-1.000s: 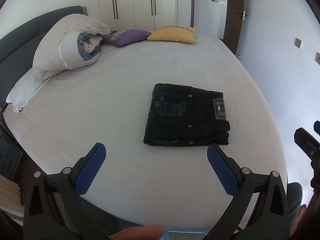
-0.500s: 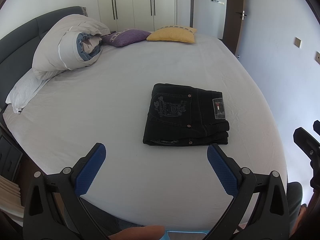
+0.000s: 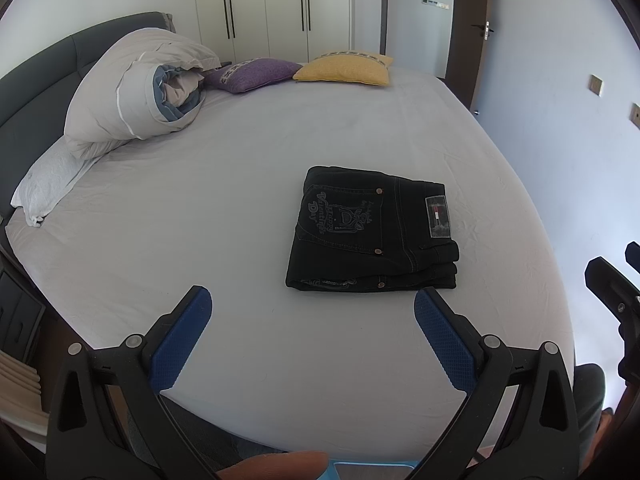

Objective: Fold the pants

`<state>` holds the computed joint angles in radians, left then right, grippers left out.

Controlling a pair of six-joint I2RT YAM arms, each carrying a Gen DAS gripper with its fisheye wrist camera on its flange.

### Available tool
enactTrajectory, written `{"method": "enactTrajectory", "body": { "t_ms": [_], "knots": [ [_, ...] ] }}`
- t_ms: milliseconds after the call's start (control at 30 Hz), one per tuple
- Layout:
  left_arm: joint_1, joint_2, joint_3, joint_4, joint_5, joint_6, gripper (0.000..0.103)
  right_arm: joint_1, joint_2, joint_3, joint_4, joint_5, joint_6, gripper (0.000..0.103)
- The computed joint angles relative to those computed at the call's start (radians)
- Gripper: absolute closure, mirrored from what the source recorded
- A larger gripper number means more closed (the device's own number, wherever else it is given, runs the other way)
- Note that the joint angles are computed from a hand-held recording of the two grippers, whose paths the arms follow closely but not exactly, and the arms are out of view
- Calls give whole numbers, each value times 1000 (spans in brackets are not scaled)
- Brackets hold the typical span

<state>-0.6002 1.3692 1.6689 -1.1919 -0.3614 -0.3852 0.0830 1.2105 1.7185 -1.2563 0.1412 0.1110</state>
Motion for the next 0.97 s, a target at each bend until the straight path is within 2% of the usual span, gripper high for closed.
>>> {"method": "enactTrajectory", "body": {
  "t_ms": [733, 900, 967],
  "knots": [
    [5, -6, -19, 7, 13, 4, 0, -5, -14, -23, 5, -12, -6, 0],
    [-6, -18, -40, 19, -31, 6, 0, -41, -19, -24, -5, -38, -16, 0],
    [8, -26, -48, 27, -7, 9, 0, -88, -26, -24, -8, -64, -29, 0]
  ]
}}
